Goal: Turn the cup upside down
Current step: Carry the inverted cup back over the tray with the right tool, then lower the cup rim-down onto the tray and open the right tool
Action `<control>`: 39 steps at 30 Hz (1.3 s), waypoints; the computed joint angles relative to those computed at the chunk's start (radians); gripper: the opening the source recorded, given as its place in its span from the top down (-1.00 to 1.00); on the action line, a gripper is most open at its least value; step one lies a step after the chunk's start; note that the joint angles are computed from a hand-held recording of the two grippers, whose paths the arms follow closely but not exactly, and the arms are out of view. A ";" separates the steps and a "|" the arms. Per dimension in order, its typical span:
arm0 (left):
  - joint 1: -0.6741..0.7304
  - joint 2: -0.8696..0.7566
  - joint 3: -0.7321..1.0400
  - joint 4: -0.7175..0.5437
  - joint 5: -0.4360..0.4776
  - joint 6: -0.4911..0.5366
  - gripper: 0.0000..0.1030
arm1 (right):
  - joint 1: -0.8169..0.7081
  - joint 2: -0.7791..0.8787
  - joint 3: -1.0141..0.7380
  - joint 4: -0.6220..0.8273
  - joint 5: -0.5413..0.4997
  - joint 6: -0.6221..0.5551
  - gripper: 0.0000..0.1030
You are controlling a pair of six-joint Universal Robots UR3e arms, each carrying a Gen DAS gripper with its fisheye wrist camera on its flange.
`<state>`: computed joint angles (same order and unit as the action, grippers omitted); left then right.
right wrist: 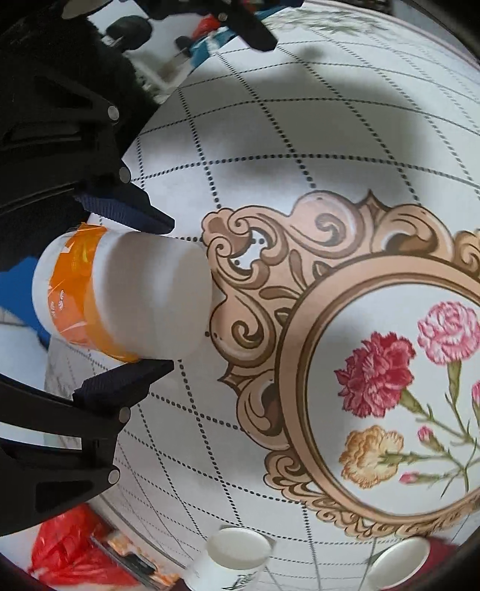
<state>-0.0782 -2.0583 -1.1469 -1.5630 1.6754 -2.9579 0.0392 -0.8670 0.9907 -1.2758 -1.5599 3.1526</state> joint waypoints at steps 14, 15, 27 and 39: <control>-0.093 -0.164 0.268 -0.128 -0.010 -0.028 -0.78 | -0.172 -0.557 0.711 -0.645 -0.029 0.113 -0.35; -0.096 -0.178 0.294 -0.141 -0.010 -0.029 -0.78 | -0.175 -0.579 0.744 -0.702 -0.040 0.125 -0.35; -0.147 -0.316 0.524 -0.242 0.012 -0.012 -0.78 | 0.003 -0.590 0.945 -1.242 -0.210 0.347 -0.36; -0.139 -0.085 0.073 0.000 0.020 0.081 -0.78 | 0.087 -0.638 0.933 -1.065 -0.231 0.474 -0.37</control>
